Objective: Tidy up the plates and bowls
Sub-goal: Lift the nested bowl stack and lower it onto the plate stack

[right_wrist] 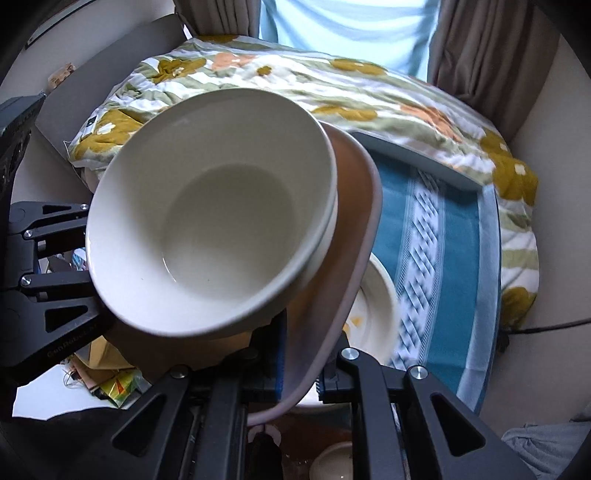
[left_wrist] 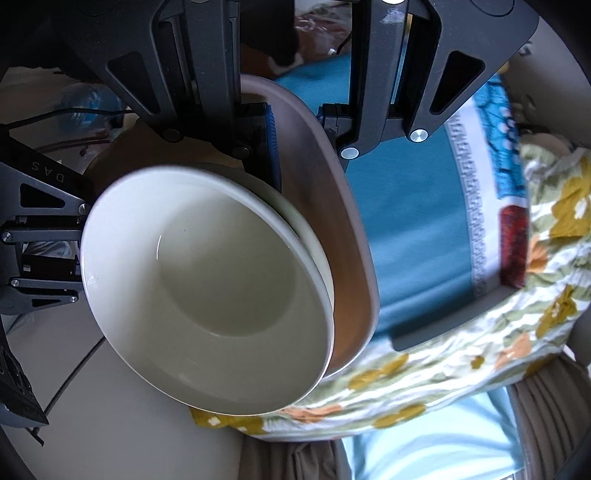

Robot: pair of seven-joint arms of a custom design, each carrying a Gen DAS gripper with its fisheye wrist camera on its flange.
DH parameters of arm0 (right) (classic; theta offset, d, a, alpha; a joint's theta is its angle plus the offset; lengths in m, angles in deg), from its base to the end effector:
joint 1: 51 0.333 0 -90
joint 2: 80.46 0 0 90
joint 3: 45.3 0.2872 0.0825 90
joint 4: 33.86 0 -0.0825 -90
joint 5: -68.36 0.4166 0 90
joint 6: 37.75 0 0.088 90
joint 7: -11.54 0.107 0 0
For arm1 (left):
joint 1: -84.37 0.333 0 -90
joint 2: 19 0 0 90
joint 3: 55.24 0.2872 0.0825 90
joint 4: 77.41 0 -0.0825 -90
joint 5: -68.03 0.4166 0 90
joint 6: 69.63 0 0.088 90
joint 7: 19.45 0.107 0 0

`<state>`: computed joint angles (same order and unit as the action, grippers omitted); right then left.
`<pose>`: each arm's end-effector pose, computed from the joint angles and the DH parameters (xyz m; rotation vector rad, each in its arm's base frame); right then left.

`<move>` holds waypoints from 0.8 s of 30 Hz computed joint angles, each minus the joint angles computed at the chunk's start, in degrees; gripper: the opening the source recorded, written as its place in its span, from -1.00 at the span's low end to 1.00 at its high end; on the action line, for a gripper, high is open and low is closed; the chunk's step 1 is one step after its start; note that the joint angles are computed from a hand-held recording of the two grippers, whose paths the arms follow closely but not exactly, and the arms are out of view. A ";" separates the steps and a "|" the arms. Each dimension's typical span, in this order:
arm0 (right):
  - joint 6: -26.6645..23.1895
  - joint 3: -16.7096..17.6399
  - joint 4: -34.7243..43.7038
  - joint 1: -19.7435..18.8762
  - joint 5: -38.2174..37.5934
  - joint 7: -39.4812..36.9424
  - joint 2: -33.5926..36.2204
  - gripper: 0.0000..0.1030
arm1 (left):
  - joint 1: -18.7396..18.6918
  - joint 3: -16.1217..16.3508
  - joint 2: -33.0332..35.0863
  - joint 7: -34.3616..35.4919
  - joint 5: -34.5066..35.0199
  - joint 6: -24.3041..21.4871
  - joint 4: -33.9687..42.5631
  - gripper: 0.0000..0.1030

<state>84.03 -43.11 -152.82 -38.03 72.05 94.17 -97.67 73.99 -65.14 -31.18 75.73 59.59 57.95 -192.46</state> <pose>0.5180 0.1450 0.5572 -2.3372 1.6016 -0.2764 0.5311 -0.2074 0.5566 -1.6220 2.4047 -0.5890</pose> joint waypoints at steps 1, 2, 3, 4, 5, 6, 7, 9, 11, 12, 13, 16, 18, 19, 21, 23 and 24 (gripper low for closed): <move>-0.16 -0.62 -0.72 -0.23 0.42 -0.85 -0.42 -0.78 | -0.23 -0.56 0.48 -1.11 0.33 0.00 0.08 -0.74; -0.19 -1.12 -1.53 -0.49 0.76 -1.70 -0.77 -0.78 | -0.50 -1.08 1.00 -2.26 0.73 0.06 0.17 -0.74; -0.20 -1.57 -2.34 -0.79 1.09 -2.52 -1.05 -0.78 | -0.81 -1.57 1.56 -3.48 1.13 0.15 0.17 -0.74; -0.21 -2.04 -3.09 -1.10 1.48 -3.48 -1.11 -0.78 | -1.12 -1.96 2.17 -4.55 1.57 0.27 0.20 -0.74; -0.08 -2.33 -3.74 -1.37 1.80 -4.28 -1.10 -0.78 | -1.42 -2.27 2.71 -5.49 1.96 0.52 0.12 -0.74; 0.08 -2.55 -4.28 -1.63 2.09 -4.97 -1.06 -0.78 | -1.71 -2.51 3.25 -6.39 2.28 0.91 -0.09 -0.74; 0.35 -2.80 -4.87 -1.89 2.44 -5.75 -0.99 -0.78 | -1.99 -2.73 3.64 -7.27 2.66 1.31 -0.39 -0.74; 0.99 -3.24 -5.78 -2.32 3.47 -7.07 -0.45 -0.78 | -2.48 -3.16 4.60 -9.02 3.88 1.88 -0.73 -0.74; 1.50 -3.61 -6.32 -2.73 4.73 -7.88 0.26 -0.78 | -2.93 -3.41 5.50 -10.66 4.62 2.44 -1.02 -0.74; 1.90 -3.73 -6.66 -2.92 5.27 -8.34 0.51 -0.78 | -3.12 -3.46 5.88 -11.49 4.69 2.80 -1.24 -0.74; 2.25 -3.75 -6.81 -3.09 5.61 -8.68 0.82 -0.78 | -3.27 -3.45 6.12 -11.99 4.83 3.05 -1.40 -0.74; 3.38 -3.42 -7.65 -3.42 5.52 -9.44 1.02 -0.78 | -3.65 -3.62 6.75 -13.46 6.01 3.68 -1.73 -0.74; 4.11 -3.57 -8.28 -3.56 5.93 -10.29 1.07 -0.77 | -3.74 -3.68 6.68 -14.39 7.60 4.67 -2.27 -0.74; 4.56 -3.63 -8.73 -3.57 6.27 -10.72 0.86 -0.77 | -3.80 -3.88 6.58 -15.07 9.23 5.26 -2.49 -0.74; 5.17 -3.87 -9.05 -3.59 7.12 -11.72 0.79 -0.77 | -3.83 -4.03 6.43 -16.32 11.63 5.95 -2.87 -0.74; 5.53 -3.81 -9.21 -3.71 7.31 -11.92 0.71 -0.78 | -3.87 -3.97 6.29 -17.17 12.22 6.33 -3.09 -0.74; 5.67 -3.80 -9.28 -3.75 7.43 -11.98 0.67 -0.77 | -3.83 -4.10 6.28 -18.01 13.53 6.73 -3.20 -0.74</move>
<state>89.70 -46.91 -162.10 -41.78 79.48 82.19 -96.99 70.16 -69.24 -24.90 57.72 73.13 64.68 -195.66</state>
